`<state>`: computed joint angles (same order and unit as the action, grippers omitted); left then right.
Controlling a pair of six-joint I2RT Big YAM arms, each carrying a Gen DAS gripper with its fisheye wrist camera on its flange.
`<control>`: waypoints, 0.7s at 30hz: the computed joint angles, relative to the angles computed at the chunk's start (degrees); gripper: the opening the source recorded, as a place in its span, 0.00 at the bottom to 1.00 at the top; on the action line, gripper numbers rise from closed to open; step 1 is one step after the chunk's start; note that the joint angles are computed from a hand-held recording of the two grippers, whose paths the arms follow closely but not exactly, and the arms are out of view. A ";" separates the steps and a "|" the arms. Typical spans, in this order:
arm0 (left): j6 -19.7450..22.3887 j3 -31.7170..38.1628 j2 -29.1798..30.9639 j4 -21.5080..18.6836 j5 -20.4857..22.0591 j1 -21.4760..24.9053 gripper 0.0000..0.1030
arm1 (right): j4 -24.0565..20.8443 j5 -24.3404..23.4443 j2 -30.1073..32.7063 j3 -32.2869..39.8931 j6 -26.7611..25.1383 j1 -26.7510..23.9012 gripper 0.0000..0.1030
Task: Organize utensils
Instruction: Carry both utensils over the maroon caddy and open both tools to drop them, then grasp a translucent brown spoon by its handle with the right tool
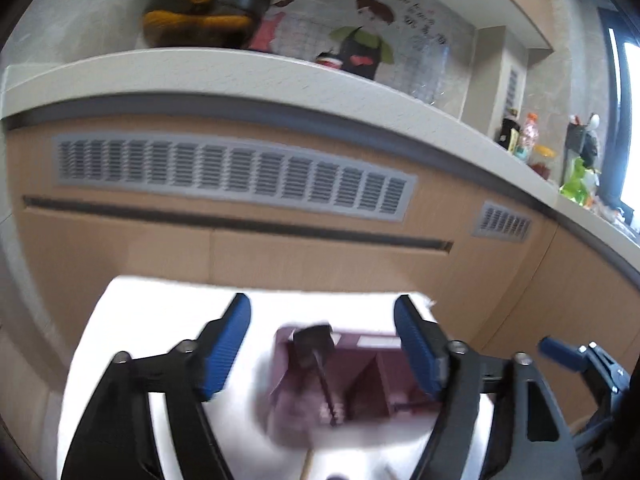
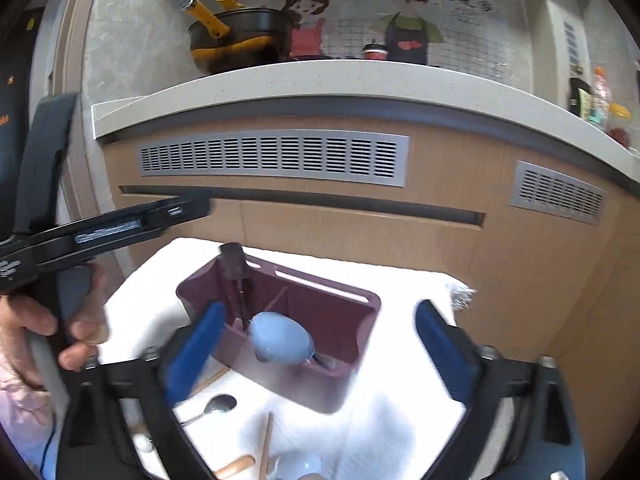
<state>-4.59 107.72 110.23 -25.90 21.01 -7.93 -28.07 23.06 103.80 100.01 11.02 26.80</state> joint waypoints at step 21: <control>4.89 -36.18 -20.19 -2.12 -1.90 12.12 0.74 | -6.84 1.85 -5.19 -12.48 2.33 7.20 1.00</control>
<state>0.30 71.54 90.04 -28.02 19.11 4.18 -34.91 24.91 98.60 87.53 13.34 34.00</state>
